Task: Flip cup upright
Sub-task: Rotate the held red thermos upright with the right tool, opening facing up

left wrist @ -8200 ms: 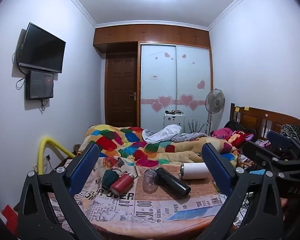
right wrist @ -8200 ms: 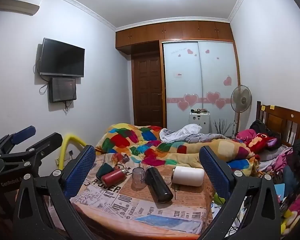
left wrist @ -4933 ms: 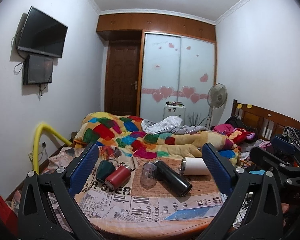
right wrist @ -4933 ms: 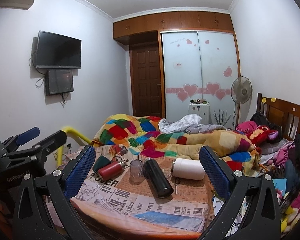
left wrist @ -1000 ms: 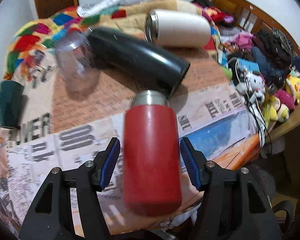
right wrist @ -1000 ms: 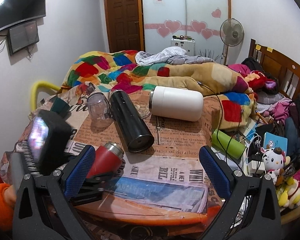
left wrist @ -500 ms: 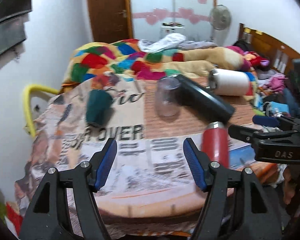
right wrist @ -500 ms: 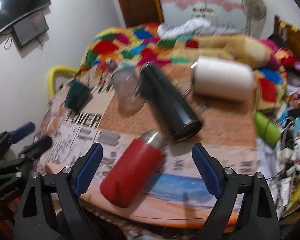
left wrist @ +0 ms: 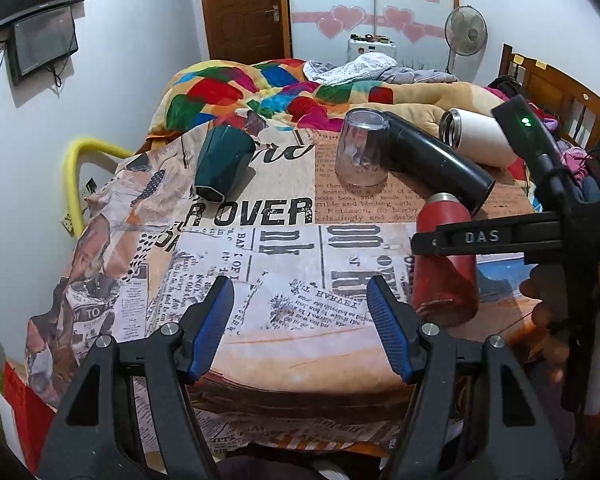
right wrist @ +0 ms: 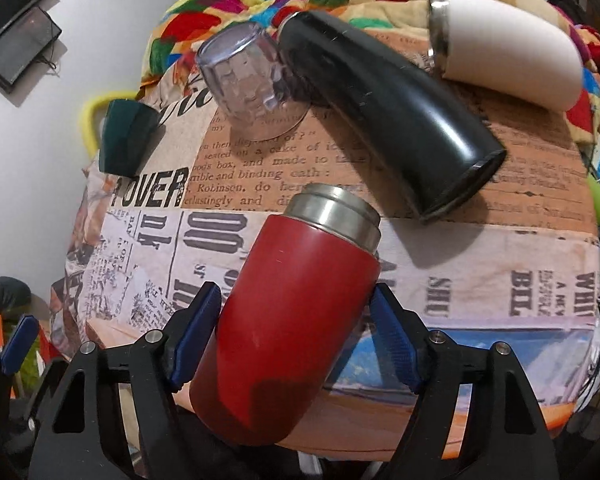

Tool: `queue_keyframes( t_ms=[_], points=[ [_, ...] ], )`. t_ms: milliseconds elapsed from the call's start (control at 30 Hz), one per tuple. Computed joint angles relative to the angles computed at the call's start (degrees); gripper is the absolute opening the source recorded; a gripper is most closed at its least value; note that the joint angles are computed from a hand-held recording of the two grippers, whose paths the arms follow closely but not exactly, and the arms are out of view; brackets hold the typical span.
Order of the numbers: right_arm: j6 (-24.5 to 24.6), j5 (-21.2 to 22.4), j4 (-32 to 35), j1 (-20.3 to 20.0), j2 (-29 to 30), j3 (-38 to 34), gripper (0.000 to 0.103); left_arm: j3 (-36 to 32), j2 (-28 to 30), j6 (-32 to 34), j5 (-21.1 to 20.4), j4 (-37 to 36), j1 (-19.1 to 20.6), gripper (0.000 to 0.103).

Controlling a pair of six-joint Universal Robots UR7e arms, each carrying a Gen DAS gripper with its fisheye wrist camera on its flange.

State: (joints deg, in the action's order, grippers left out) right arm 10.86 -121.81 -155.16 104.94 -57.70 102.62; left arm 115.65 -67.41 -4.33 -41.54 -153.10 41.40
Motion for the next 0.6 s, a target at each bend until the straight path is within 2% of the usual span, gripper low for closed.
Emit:
queue_keyframes(
  t_ms=[100,200,267,400,600],
  points=[
    [-1.4,1.9,2.1,-0.6,1.0,-1.7,0.071,0.1,-0.1,-0.3,-0.2,-0.2,0.1,0.068],
    [-3.5,3.5,4.2,-0.6,1.9,-3.1,0.061,0.2,-0.2,-0.5,-0.1,-0.3,-0.1,0.068],
    [-5.9,2.3,4.6,0.3,2.3,-3.7,0.059,0.2,-0.4,-0.4,-0.2,-0.4,-0.2,0.068],
    [-10.7,-0.2,0.8,2.5,1.8,-2.4,0.059,-0.3,-0.5,-0.2,-0.5,-0.6,-0.2,0.068],
    [-14.2,-2.7,-4.0,4.3,0.0,-1.2,0.059,-1.4,-0.7,-0.4,-1.9,-0.7,-0.2,0.068]
  ],
)
